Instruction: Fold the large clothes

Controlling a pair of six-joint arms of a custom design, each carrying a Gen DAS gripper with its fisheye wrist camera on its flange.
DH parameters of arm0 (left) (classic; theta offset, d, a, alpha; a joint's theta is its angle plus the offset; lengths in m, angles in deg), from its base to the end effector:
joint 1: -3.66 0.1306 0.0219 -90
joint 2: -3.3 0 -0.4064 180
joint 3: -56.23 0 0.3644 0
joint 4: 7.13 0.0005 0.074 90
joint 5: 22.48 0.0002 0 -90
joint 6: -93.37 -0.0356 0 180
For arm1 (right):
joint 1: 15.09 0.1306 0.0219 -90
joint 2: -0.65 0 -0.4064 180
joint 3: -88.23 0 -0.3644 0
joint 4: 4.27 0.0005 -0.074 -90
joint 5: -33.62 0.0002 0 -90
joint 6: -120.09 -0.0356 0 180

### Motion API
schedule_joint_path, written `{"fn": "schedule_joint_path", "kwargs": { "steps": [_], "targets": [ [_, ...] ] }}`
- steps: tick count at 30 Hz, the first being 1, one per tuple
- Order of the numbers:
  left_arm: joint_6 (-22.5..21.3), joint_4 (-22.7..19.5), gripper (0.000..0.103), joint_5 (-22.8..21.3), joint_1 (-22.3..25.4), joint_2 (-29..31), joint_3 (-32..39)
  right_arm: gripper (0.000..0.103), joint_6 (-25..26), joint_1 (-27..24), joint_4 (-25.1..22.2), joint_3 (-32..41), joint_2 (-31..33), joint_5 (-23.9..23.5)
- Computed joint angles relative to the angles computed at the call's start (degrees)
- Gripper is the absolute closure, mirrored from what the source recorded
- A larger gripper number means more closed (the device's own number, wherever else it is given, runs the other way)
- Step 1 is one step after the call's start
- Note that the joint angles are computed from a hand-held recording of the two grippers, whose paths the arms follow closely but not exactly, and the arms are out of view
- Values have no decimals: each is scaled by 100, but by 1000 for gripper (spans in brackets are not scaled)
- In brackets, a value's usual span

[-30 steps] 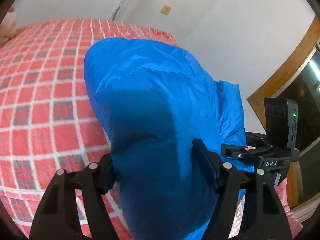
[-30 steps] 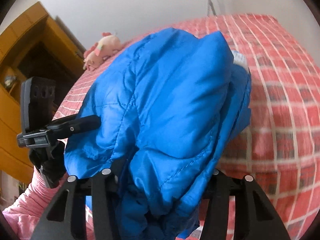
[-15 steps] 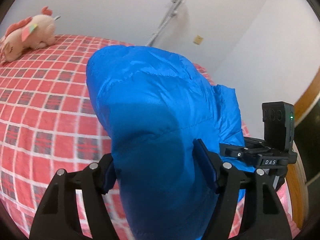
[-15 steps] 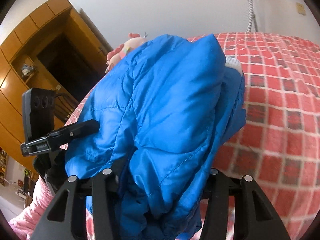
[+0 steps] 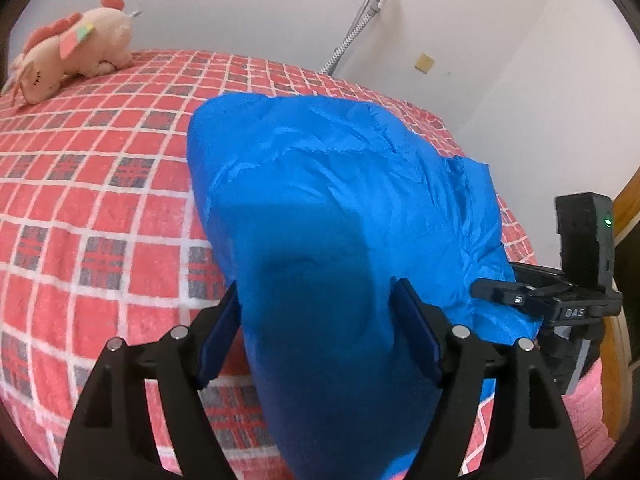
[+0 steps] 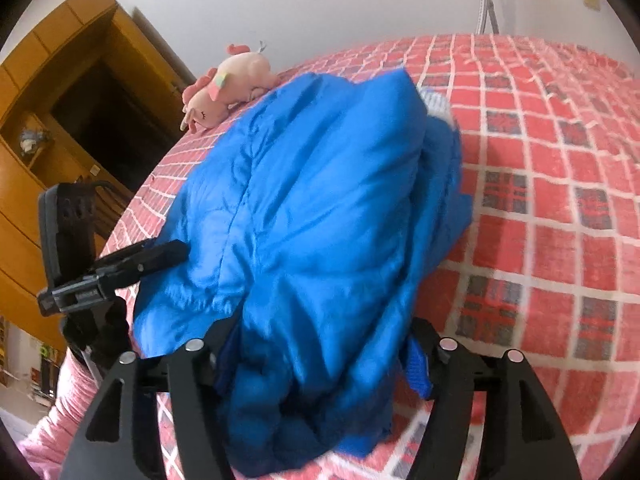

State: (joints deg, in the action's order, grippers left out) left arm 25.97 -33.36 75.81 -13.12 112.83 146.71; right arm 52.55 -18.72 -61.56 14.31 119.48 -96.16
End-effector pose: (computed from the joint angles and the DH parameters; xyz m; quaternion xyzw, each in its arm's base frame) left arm 0.5526 -0.1725 0.3169 -0.0194 0.9226 -0.1908 0.3347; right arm 0.6079 -0.0162 0.3109 -0.2097 0.9040 0.2896 0.2344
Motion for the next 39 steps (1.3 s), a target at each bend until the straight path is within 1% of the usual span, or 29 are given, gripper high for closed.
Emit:
{"fn": "schedule_joint_path", "kwargs": {
  "steps": [4,6,7,9,11,13,16,19,21,22,23,24,26,27,28,29,30,31,33,35,36,38,39],
  "targets": [
    [-99,258,29,-268,-99,-312,-448,33,184,-176,211,-458,-321,-100],
    [-148,327,29,-336,-114,-354,-556,33,215,-233,450,-694,-449,7],
    [-167,346,28,-356,-126,-366,-608,30,187,-235,601,-800,-492,153],
    [-201,394,26,-353,-122,-303,-641,28,122,-232,669,-876,-471,293],
    [-131,452,26,-316,-116,-248,-679,28,8,-209,705,-891,-386,363],
    [-63,507,26,-289,-116,-205,-701,28,-86,-188,879,-949,-332,429],
    [-127,576,26,-413,-154,-179,-731,26,-244,-132,1063,-973,-267,470],
    [-85,587,26,-401,-138,-151,-726,24,-416,-84,1169,-954,-227,512],
    [-12,511,23,-396,-130,-154,-699,23,-519,-101,1196,-980,-249,454],
    [60,414,21,-411,-125,-167,-666,23,-553,-103,1245,-1015,-291,438],
    [140,300,16,-447,-126,-190,-634,23,-543,-142,1270,-1086,-366,436],
    [205,222,15,-501,-139,-233,-637,22,-528,-171,1309,-1181,-478,470],
    [250,123,13,-590,-169,-313,-663,17,-571,-157,1417,-1329,-659,690],
    [250,62,13,-713,-205,-373,-682,12,-629,-147,1496,-1421,-773,848],
    [246,-4,12,-863,-249,-429,-696,10,-681,-137,1572,-1508,-867,935],
    [244,-29,11,-972,-287,-470,-717,9,-692,-150,1629,-1606,-960,964],
    [230,-68,10,-1175,-348,-532,-750,8,-702,-147,1669,-1676,-1034,996],
    [210,-145,7,-1393,-416,-576,-763,7,-704,-145,1727,-1774,-1127,1068],
    [236,-267,6,-1757,-530,-631,-786,7,-715,-125,1867,-1943,-1265,1158],
    [328,-285,6,-1961,-608,-707,-867,7,-738,-109,2006,-2148,-1418,1239],
    [419,-274,6,-2068,-653,-762,-934,5,-727,-120,1983,-2186,-1454,1193],
    [549,-224,6,-2238,-721,-862,-1064,4,-646,-134,1826,-2279,-1511,1053],
    [557,-313,6,-2378,-770,-887,-1080,4,-616,-116,1804,-2355,-1556,1071]
  ]
}}
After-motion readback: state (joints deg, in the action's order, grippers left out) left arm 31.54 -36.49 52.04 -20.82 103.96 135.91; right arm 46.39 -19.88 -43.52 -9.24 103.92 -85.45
